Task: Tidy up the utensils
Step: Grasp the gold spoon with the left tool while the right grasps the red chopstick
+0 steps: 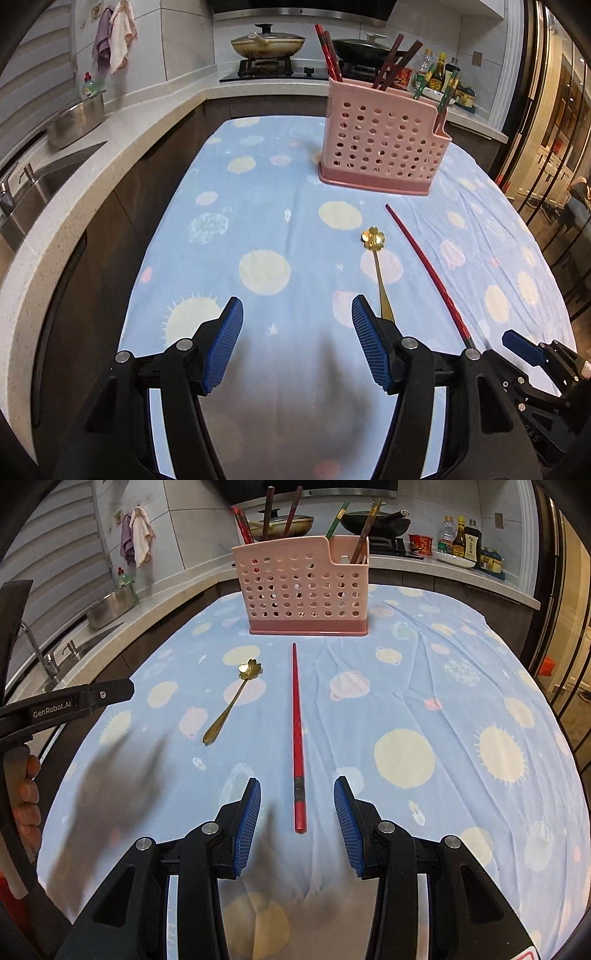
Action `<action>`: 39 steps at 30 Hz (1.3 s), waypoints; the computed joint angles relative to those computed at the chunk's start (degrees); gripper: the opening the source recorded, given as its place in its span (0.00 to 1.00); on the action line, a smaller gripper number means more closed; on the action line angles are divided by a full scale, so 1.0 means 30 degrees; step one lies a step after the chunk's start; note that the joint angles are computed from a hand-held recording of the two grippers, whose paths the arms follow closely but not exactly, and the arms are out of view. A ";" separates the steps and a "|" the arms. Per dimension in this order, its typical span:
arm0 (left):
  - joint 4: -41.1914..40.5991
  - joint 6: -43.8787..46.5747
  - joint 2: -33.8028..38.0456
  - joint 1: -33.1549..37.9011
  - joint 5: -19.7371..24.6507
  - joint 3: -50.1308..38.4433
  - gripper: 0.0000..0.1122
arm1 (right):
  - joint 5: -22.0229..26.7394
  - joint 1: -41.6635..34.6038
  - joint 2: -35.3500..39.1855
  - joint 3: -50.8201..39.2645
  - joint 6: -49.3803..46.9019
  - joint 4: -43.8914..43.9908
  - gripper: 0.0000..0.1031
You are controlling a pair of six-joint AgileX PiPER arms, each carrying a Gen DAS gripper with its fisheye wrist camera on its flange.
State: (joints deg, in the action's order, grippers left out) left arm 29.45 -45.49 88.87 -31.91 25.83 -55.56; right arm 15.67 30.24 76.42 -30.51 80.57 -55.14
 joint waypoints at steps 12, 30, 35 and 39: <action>-0.0032 -0.0915 0.0470 -0.0528 -0.0247 0.1157 0.63 | -0.1048 -0.0743 0.1563 -0.0280 0.0000 -0.0298 0.25; -0.1660 0.0917 0.3791 -0.1901 -0.0306 -0.2215 0.64 | -0.2187 -0.3163 0.0130 0.1279 -0.5487 0.4875 0.07; -0.2984 0.2373 0.5209 -0.1692 -0.0225 -0.3251 0.42 | -0.2389 -0.3778 -0.0041 0.1400 -0.8537 0.7736 0.07; -0.2475 0.2070 0.5203 -0.1748 -0.0462 -0.3200 0.28 | -0.2592 -0.4030 -0.0001 0.1449 -0.9902 0.8959 0.07</action>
